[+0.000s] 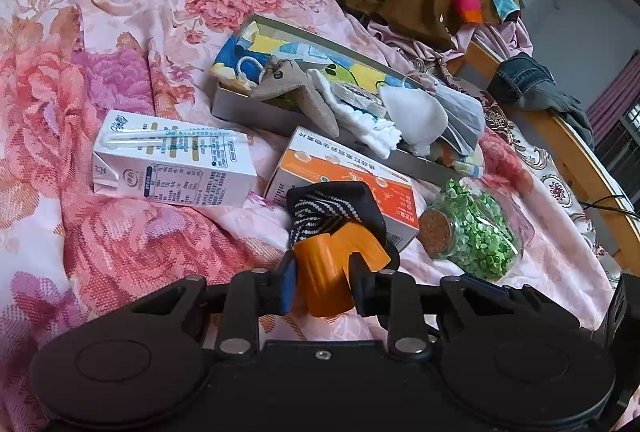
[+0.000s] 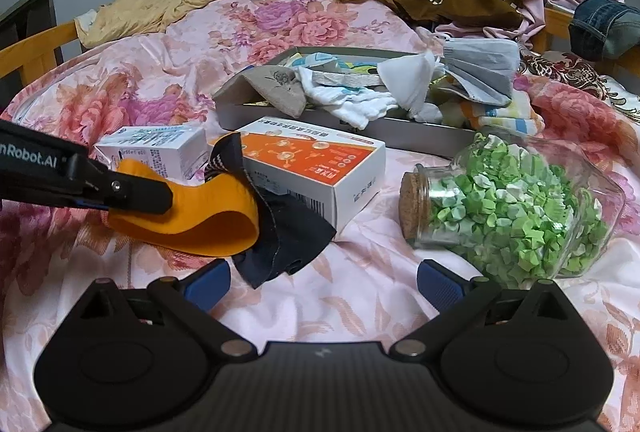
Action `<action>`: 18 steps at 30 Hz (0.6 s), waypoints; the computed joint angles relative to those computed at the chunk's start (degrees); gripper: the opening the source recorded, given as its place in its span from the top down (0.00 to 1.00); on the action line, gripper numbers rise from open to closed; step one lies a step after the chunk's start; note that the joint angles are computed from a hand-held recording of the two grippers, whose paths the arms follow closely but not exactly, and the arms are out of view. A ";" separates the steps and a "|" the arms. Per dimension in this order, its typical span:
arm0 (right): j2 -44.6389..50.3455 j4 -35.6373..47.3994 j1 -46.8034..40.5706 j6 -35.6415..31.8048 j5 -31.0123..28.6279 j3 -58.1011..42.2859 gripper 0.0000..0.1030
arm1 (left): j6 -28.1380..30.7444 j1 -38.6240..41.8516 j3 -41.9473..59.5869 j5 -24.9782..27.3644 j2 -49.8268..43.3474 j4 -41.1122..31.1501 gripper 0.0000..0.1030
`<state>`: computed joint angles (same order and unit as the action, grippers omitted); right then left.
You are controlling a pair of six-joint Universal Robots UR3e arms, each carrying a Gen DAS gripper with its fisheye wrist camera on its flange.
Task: Organize soft objects
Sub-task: 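Grasp the orange band with the left tool while the right tool grasps the black eye mask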
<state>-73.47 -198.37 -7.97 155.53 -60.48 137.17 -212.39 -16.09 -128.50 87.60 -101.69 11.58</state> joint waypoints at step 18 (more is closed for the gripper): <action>4.57 14.72 3.08 3.58 4.21 -12.80 0.11 | -2.37 -6.22 4.53 20.92 4.54 -13.83 0.83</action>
<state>-68.90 -183.64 -4.89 159.11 -56.27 124.36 -214.76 -22.31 -123.97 108.53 -97.15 -2.25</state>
